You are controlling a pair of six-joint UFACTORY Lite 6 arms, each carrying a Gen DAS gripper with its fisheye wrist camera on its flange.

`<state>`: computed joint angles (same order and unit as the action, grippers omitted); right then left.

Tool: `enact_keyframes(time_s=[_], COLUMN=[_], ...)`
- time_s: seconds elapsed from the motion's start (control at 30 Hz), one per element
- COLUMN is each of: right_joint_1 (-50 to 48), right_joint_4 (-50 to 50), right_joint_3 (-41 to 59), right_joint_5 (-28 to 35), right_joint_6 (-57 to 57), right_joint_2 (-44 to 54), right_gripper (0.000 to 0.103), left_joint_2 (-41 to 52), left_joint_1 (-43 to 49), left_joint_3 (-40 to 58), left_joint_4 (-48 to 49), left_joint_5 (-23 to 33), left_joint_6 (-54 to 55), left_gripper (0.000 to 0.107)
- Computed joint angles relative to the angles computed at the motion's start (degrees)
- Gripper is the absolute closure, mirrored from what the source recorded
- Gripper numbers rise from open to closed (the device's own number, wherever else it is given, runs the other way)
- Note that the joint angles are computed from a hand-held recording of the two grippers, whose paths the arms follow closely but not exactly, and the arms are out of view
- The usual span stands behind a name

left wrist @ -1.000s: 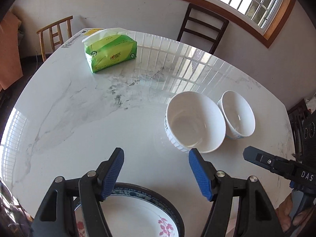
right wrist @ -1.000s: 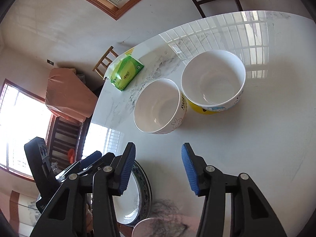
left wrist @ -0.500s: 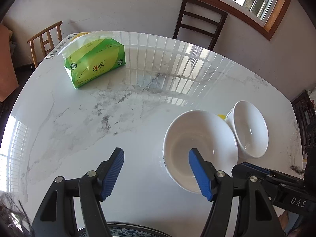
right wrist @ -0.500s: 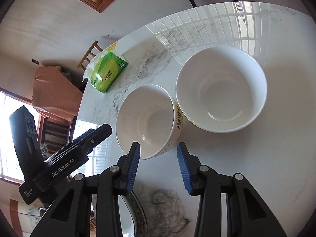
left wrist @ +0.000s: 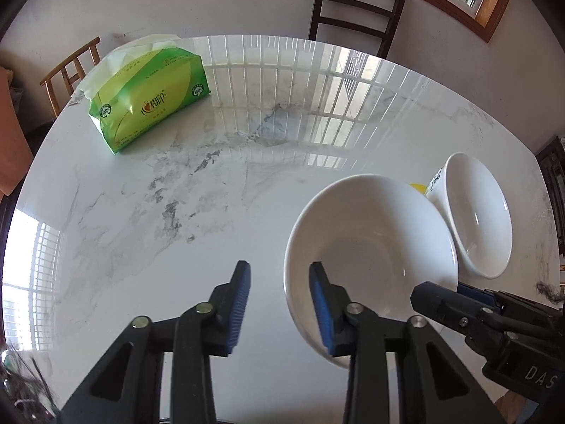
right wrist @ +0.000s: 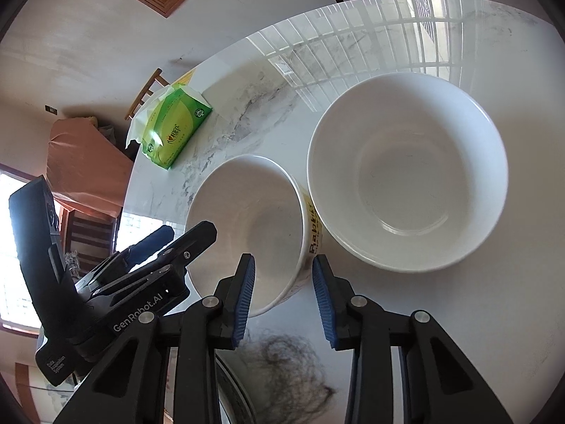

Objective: Organize plates and bowls

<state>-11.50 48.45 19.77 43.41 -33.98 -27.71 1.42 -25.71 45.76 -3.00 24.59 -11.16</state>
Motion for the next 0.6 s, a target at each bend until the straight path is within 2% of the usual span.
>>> enact_keyframes(time_s=[0.03,0.1,0.17,0.3,0.43,0.6], right_joint_1=[0.6,1.0,0.9,0.3,-2.4,-7.6], right_joint_4=[0.0,-0.1,0.5,0.7,0.4,-3.0], right_joint_3=[0.1,0.1,0.2,-0.4,-1.2,-2.4], right_joint_5=[-0.8,-1.9,-2.1,-1.6,1.7,9.2], right_joint_6=[0.2,-0.2,-1.3,-3.3,-5.0,-4.8], right_joint_2=[0.5,1.3,2.9,2.4,1.4,-6.6], right_gripper=[0.071,0.073,0.08,0.083,0.084,0.085], left_joint_2=[1.0,0.8,0.0,-3.2,-9.8,-20.2], left_joint_1=[0.8,1.8,1.3,-1.2,-3.4,-8.4], left_joint_3=[0.0,-1.5,-2.2,-4.4,-7.8,-10.4], left_joint_4=[-4.4,-6.6,-5.3,-0.4,0.3,2.5], left_joint_5=[0.0,-1.9,-2.2,-0.7,2.4,8.1], left_joint_6=[3.3,3.6,1.4,-6.3,-9.3,-16.0], left_gripper=[0.095,0.096,0.097,0.096,0.094,0.094])
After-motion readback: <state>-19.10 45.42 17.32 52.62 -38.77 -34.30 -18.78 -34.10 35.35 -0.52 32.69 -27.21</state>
